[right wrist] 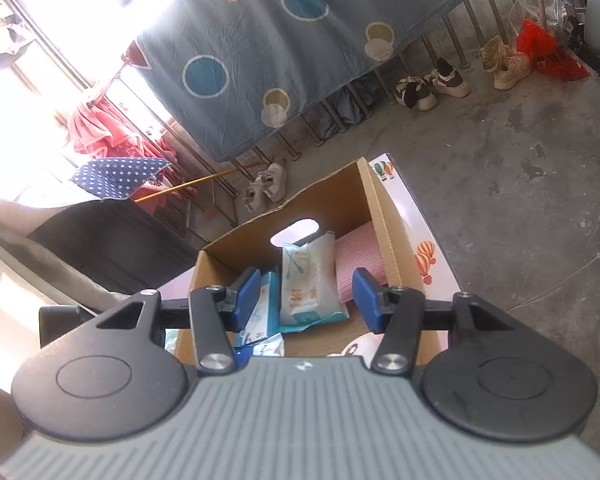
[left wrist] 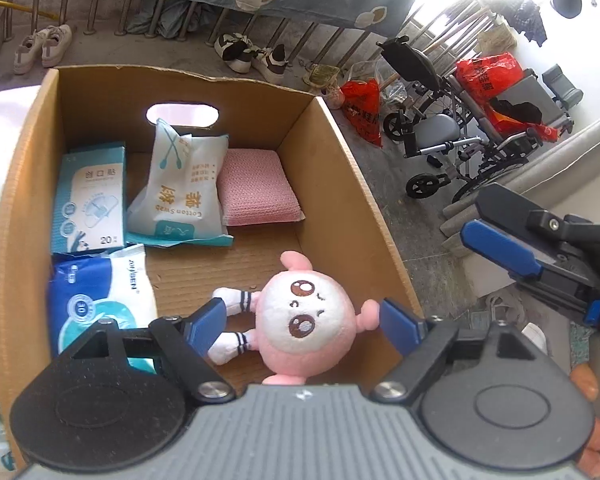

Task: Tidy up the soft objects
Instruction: 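Lower the plush doll into the box and open the right tool, then move the right tool back to the blue rolled towel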

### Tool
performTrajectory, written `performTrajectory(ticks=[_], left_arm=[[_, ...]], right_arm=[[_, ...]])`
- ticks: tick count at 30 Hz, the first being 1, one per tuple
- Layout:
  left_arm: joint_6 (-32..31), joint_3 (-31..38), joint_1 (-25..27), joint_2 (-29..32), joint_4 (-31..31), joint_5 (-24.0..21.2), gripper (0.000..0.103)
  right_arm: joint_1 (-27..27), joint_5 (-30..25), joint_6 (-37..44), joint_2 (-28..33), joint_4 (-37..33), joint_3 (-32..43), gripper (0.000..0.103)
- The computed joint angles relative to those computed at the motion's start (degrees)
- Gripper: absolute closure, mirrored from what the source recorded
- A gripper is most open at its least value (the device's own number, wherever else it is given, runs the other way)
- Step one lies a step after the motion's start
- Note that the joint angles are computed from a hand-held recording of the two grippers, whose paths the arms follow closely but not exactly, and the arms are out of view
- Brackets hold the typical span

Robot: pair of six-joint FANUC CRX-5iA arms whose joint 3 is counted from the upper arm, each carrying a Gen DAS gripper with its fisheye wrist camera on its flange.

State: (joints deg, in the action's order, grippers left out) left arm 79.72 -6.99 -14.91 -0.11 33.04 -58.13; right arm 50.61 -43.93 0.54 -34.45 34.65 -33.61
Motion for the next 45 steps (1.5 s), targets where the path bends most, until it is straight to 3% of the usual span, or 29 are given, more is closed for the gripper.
performTrajectory(ticks=[5, 12, 17, 20, 27, 31, 36, 45], left_arm=[[-3.2, -3.4, 6.7, -8.1, -1.4, -4.0, 0.018], [-10.9, -9.5, 23.6, -21.2, -3.6, -10.6, 0.018], [-19.4, -13.5, 40.8, -29.2, -3.2, -15.0, 0.018], [-24.9, -15.6, 50.9, -32.3, -2.9, -17.0, 0.018], [-38.0, -21.8, 67.3, -37.0, -3.7, -15.4, 0.018], [-42.7, -24.9, 70.3, -37.1, -4.6, -13.3, 0.018], [-44.8, -28.1, 68.0, -35.0, -7.1, -7.2, 0.019], [-39.9, -26.1, 61.4, -25.6, -15.1, -0.8, 0.022]], right_arm=[[6.6, 0.1, -8.8, -2.5, 6.9, -1.3, 0.052], [11.0, 7.2, -11.3, 2.2, 8.5, 0.9, 0.052], [10.9, 15.1, -1.5, 12.4, -2.1, 8.9, 0.052], [11.2, 17.0, 7.5, 19.1, -10.9, 15.5, 0.052], [11.5, 12.9, 29.5, 34.3, -33.7, 34.1, 0.052], [11.7, 8.9, 35.9, 42.0, -41.0, 43.2, 0.052], [11.4, 4.3, 41.7, 51.7, -50.0, 53.6, 0.052], [10.0, -2.6, 42.9, 68.9, -61.8, 70.1, 0.057]])
